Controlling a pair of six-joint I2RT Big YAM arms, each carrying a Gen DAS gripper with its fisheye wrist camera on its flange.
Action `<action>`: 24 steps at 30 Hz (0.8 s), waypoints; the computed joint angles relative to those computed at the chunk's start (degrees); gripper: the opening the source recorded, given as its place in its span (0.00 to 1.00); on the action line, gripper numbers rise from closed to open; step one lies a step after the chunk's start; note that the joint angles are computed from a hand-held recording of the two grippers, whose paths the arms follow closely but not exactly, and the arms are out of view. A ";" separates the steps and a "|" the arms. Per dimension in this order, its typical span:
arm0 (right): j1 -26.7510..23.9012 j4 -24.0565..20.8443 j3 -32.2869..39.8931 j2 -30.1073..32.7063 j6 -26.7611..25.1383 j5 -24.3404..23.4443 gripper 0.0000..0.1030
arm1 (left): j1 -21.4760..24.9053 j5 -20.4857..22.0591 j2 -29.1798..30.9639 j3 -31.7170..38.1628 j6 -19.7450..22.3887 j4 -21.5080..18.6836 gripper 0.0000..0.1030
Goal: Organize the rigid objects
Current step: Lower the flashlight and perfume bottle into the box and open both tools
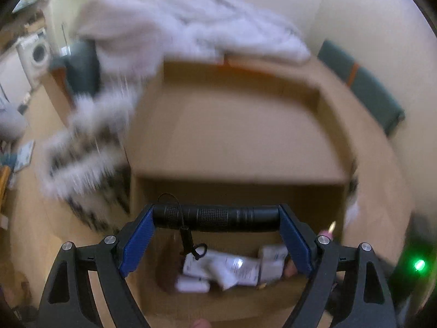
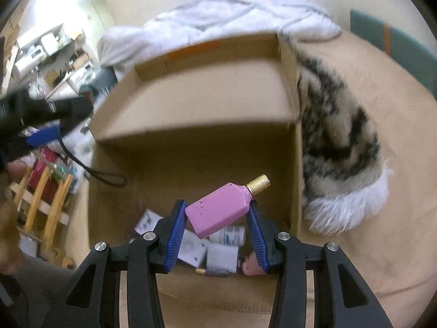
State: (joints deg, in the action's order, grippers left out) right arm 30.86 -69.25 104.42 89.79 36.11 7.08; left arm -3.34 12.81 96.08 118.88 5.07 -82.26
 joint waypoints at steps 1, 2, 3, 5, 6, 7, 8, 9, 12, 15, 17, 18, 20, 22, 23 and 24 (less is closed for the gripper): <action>-0.01 -0.82 0.41 0.72 -0.38 -0.51 0.45 | -0.10 -0.73 -0.31 -2.15 0.42 -0.13 0.83; 0.03 -1.18 0.81 1.28 -1.00 -0.96 0.45 | -0.18 -1.28 -0.63 -4.25 0.98 -0.16 0.83; 0.15 -1.63 1.29 1.84 -1.73 -1.00 0.45 | -0.24 -1.62 -1.05 -6.23 1.52 0.37 0.83; 0.65 -2.99 2.59 3.16 -3.01 -0.09 0.46 | -0.46 -2.65 -1.98 -9.57 3.01 1.67 0.83; 0.84 -3.60 3.15 3.77 -3.39 0.15 0.46 | -0.59 -3.06 -2.35 -11.13 4.30 2.19 0.83; 0.90 -3.92 3.35 4.20 -3.53 0.00 0.46 | -0.54 -3.32 -2.65 -12.51 4.85 2.78 0.83; 0.84 -4.13 3.36 4.45 -3.42 -0.31 0.46 | -0.46 -3.61 -2.80 -13.44 4.81 3.21 0.83; 0.71 -3.93 2.55 4.27 -3.27 -0.52 0.46 | -0.39 -4.33 -2.75 -14.27 4.47 3.31 0.83; 1.05 -5.55 3.33 5.11 -3.01 0.04 0.46 | -0.62 -5.89 -3.44 -16.43 4.25 4.57 0.83; 1.07 -6.26 3.58 5.47 -2.55 0.66 0.46 | -1.38 -6.93 -4.59 -18.34 5.36 5.94 0.83; 0.92 -6.32 3.46 5.53 -2.02 0.78 0.46 | -2.08 -7.87 -5.03 -19.46 5.21 5.95 0.83; 0.88 -6.22 3.31 5.46 -1.62 0.74 0.46 | -2.53 -8.69 -5.68 -20.52 5.59 6.90 0.83; 0.60 -5.26 2.53 4.94 -0.41 -0.10 0.46 | -3.12 -9.31 -6.47 -21.66 6.00 7.76 0.83; 0.48 -4.81 2.22 4.65 0.08 -0.54 0.46 | -3.69 -9.85 -6.86 -22.13 5.84 7.83 0.84; 0.46 -4.52 2.06 4.53 0.28 -0.66 0.46 | -3.87 -10.17 -7.05 -22.35 5.68 7.84 0.84; 0.35 -4.04 1.67 4.25 0.55 -1.00 0.46 | -4.00 -10.51 -7.15 -22.45 5.42 7.77 0.86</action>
State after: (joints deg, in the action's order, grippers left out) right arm 31.22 -73.29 106.09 94.03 36.66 6.08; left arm -7.33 2.30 88.94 96.43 10.50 -74.49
